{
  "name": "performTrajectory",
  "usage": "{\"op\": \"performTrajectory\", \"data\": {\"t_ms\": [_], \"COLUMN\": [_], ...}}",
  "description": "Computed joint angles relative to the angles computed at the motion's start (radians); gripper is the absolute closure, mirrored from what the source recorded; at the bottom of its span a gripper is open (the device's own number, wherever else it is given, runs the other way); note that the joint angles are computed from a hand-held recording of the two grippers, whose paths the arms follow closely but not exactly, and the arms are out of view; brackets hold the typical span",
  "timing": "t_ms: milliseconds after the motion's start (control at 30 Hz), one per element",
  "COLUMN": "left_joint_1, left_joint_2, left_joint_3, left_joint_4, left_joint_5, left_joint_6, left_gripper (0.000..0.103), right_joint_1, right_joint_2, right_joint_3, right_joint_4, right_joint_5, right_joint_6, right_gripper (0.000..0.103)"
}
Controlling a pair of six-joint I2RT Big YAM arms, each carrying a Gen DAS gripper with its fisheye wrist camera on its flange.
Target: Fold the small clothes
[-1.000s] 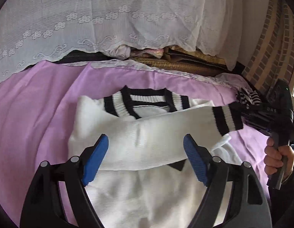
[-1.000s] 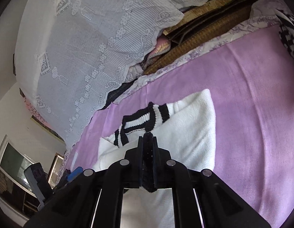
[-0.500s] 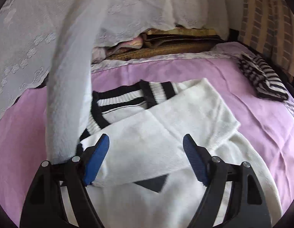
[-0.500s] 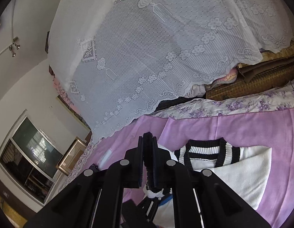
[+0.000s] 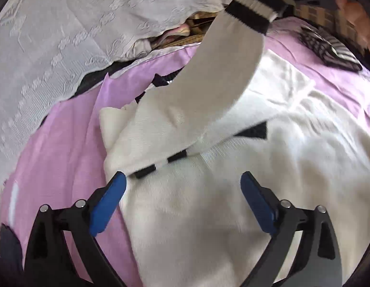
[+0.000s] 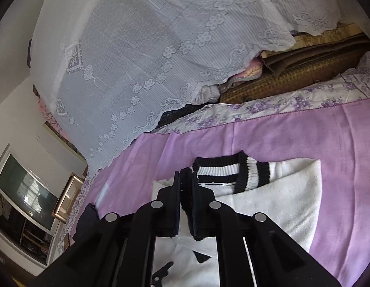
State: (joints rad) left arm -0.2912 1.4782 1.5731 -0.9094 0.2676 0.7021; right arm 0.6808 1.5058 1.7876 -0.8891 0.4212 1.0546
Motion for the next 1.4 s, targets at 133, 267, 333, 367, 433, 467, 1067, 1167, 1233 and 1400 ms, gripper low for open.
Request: {"op": "performTrajectory", "data": {"t_ms": [133,267,333,367,433,467,1067,1167,1233,1400], "left_joint_1": [0.051,0.072,0.078,0.073,0.055,0.045,0.036,0.060,0.052,-0.005], "left_joint_2": [-0.027,0.046,0.084,0.104,0.144,0.163,0.344,0.316,0.271,0.347], "left_joint_3": [-0.014,0.111,0.178,0.208,0.271,0.300,0.423,0.405,0.359,0.511], "left_joint_4": [-0.014,-0.042,-0.071,-0.081,-0.103,-0.114,-0.163,-0.137,-0.061,-0.140], "left_joint_5": [0.033,0.027,0.035,0.026,0.013,0.018,-0.118,-0.122,-0.170,-0.092], "left_joint_6": [-0.031,-0.206,-0.281,-0.310,-0.356,-0.373,-0.635,-0.662,-0.635,-0.535], "left_gripper": [0.009,0.009,0.009,0.009,0.009,0.009,0.004,0.004,0.005,0.005], "right_joint_1": [-0.015,-0.046,-0.044,-0.045,-0.028,-0.012,0.001,0.017,0.036,0.001], "right_joint_2": [-0.098,-0.146,-0.194,-0.212,-0.235,-0.236,-0.119,-0.113,-0.086,-0.011], "right_joint_3": [-0.225,-0.424,-0.513,-0.536,-0.539,-0.515,-0.425,-0.389,-0.319,-0.225], "right_joint_4": [0.006,0.101,0.229,0.259,0.243,0.201,0.200,0.137,0.070,0.125], "right_joint_5": [0.011,-0.078,-0.085,-0.096,-0.026,0.042,-0.032,0.031,0.112,0.032], "right_joint_6": [0.114,0.206,0.223,0.247,0.293,0.295,0.165,0.198,0.153,0.058], "right_gripper": [0.095,0.093,0.093,0.091,0.090,0.088,0.103,0.103,0.096,0.058]}}
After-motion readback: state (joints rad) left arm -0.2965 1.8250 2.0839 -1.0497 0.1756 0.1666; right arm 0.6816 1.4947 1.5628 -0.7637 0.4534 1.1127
